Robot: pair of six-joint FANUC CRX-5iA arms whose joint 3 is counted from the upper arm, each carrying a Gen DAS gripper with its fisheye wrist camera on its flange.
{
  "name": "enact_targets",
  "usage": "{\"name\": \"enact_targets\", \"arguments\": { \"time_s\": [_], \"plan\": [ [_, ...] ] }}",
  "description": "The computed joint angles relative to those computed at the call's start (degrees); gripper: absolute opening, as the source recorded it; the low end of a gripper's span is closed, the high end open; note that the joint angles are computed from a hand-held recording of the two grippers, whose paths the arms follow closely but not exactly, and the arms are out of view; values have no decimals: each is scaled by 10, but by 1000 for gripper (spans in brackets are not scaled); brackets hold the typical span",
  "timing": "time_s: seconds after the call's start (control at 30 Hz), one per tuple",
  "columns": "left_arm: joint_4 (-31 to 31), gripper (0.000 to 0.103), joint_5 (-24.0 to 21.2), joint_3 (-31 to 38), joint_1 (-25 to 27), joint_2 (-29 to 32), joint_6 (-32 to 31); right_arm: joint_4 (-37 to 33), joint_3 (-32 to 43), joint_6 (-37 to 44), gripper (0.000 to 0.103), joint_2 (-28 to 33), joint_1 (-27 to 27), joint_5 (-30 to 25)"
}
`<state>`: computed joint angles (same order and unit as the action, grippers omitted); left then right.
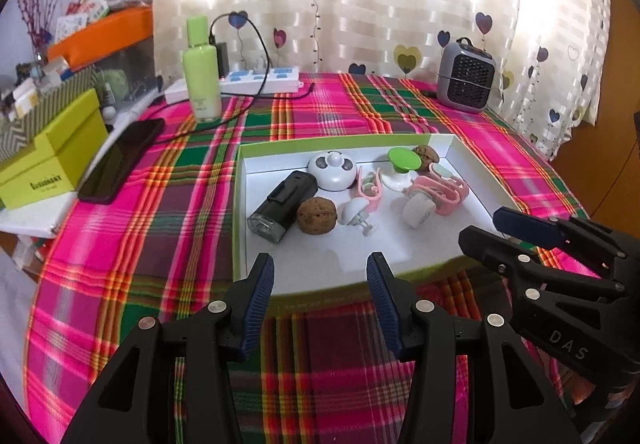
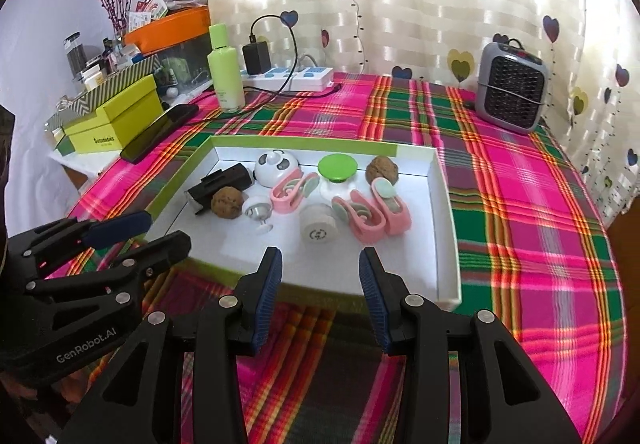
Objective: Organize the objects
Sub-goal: 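Withdraw both open grippers up and away from the box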
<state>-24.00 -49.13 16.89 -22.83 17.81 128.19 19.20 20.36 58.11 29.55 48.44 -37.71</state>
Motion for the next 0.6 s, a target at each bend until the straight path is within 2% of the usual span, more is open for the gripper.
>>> {"name": "enact_targets", "arguments": {
  "time_s": [0.23, 0.43, 0.6],
  "plan": [
    [-8, 47, 1, -18, -12, -12, 9, 19, -47, -40, 42, -26, 5, 8],
    [4, 48, -1, -30, -16, -11, 8, 36, -68, -74, 42, -32, 10, -8],
    [2, 48, -22, -29, -19, -5, 17, 52, -68, -87, 42, -24, 15, -36]
  ]
}}
